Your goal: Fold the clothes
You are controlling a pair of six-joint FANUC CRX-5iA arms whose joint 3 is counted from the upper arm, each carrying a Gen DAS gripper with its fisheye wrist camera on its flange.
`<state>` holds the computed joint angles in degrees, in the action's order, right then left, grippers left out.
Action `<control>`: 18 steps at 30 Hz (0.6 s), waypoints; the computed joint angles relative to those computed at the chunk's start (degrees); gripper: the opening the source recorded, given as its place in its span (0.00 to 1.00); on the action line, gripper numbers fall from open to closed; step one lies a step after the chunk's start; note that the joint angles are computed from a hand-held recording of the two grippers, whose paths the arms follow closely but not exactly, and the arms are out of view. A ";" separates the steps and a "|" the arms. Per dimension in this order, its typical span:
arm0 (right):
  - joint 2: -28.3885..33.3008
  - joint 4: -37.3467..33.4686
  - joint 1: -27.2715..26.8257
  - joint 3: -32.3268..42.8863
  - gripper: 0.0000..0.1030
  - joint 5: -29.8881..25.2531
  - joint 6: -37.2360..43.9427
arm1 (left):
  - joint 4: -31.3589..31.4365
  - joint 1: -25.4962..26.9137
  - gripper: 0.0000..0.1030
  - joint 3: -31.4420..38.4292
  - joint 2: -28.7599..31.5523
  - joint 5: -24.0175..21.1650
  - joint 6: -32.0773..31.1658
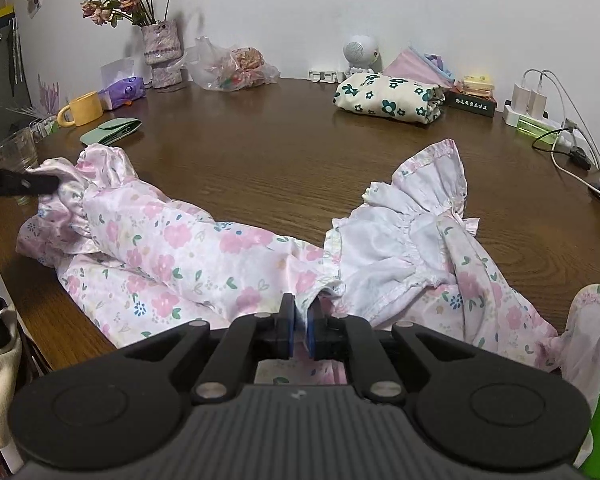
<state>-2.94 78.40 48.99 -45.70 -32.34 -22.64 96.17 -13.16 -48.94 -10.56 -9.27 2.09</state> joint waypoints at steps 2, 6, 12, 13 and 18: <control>-0.08 0.40 -0.14 -0.15 0.06 0.16 -0.18 | -6.35 2.46 0.27 0.25 0.76 -2.02 4.36; 0.01 1.21 -0.47 -0.23 0.07 0.40 -0.91 | -16.23 6.20 0.27 0.06 0.52 -3.67 9.94; 0.43 1.26 -0.26 0.08 0.07 -0.12 -0.64 | -12.64 7.83 0.27 -0.90 -2.13 -3.38 9.41; 0.47 1.18 -0.17 0.12 0.07 -0.24 -0.54 | -9.61 7.31 0.27 -1.16 -2.81 -3.18 7.54; 0.48 1.44 -0.09 0.06 0.07 -0.38 -1.05 | 4.15 2.28 0.29 -0.83 -4.12 -3.20 -3.20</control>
<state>-2.46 79.84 48.89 -45.64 -32.71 -23.69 100.31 -10.89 -49.77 -14.69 -12.47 -1.11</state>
